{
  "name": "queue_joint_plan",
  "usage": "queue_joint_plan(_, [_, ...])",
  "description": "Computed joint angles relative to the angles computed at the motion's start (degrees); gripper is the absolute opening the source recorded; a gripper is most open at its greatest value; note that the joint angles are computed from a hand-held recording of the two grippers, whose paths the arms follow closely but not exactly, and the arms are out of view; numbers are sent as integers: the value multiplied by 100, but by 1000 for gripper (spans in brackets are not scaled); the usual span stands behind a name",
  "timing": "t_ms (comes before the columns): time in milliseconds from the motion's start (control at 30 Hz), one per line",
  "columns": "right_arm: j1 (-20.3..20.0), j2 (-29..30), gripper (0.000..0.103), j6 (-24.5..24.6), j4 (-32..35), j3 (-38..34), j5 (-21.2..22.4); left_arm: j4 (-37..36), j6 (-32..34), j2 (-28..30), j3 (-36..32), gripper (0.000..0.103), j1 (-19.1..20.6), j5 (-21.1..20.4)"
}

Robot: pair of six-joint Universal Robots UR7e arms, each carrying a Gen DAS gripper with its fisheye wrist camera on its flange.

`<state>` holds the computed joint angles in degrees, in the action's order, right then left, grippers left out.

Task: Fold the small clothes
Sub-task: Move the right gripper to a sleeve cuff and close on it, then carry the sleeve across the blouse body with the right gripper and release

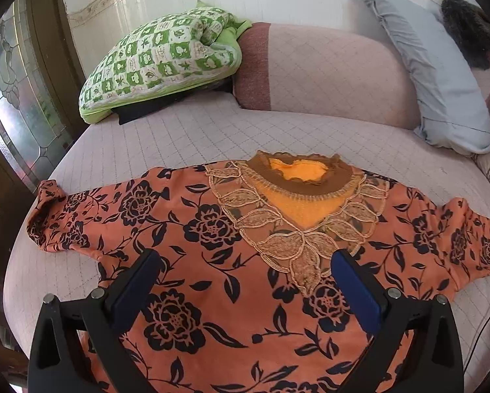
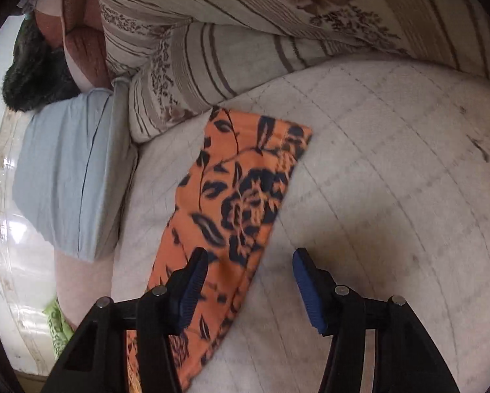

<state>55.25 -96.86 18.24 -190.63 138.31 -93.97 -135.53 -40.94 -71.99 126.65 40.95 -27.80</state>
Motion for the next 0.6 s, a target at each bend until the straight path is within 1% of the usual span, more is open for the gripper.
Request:
queue_joint_plan(100, [142, 335, 57, 42, -156, -292, -310, -11, 29, 41, -66, 103, 89, -35])
queue_joint_plan(133, [171, 427, 53, 61, -216, -377, -386, 0, 21, 45, -91, 103, 114, -68])
queue_joint_plan(167, [220, 524, 45, 46, -239, -477, -519, -6, 34, 45, -116, 103, 138, -110])
queue_joint_plan(200, [284, 616, 40, 6, -203, -596, -708, -8, 43, 41, -136, 103, 160, -141])
queue_joint_plan(233, [330, 698, 29, -33, -164, -710, -872, 0, 38, 28, -151, 103, 174, -160])
queue_joint_plan(267, [381, 745, 13, -47, -147, -784, -1018, 0, 35, 10, -158, 103, 182, -171])
queue_joint_plan(300, [413, 777, 9, -50, -176, -812, -1092, -2, 37, -15, -163, 103, 192, -170])
queue_joint_plan(367, [414, 787, 7, -55, -374, -752, -920, 59, -18, -95, -183, 103, 204, -129])
queue_joint_plan(433, [560, 857, 7, -263, -953, -616, -727, 122, -89, -197, -220, 103, 236, -110])
queue_joint_plan(467, [703, 909, 7, -395, -1232, -549, -626, 172, -140, -264, -243, 103, 254, -102])
queue_joint_plan(500, [879, 958, 7, -475, -1342, -534, -617, 254, -218, -344, -270, 103, 270, -77])
queue_joint_plan(600, [1536, 1141, 7, -612, -1374, -577, -456, 526, -498, -659, -328, 103, 308, 38])
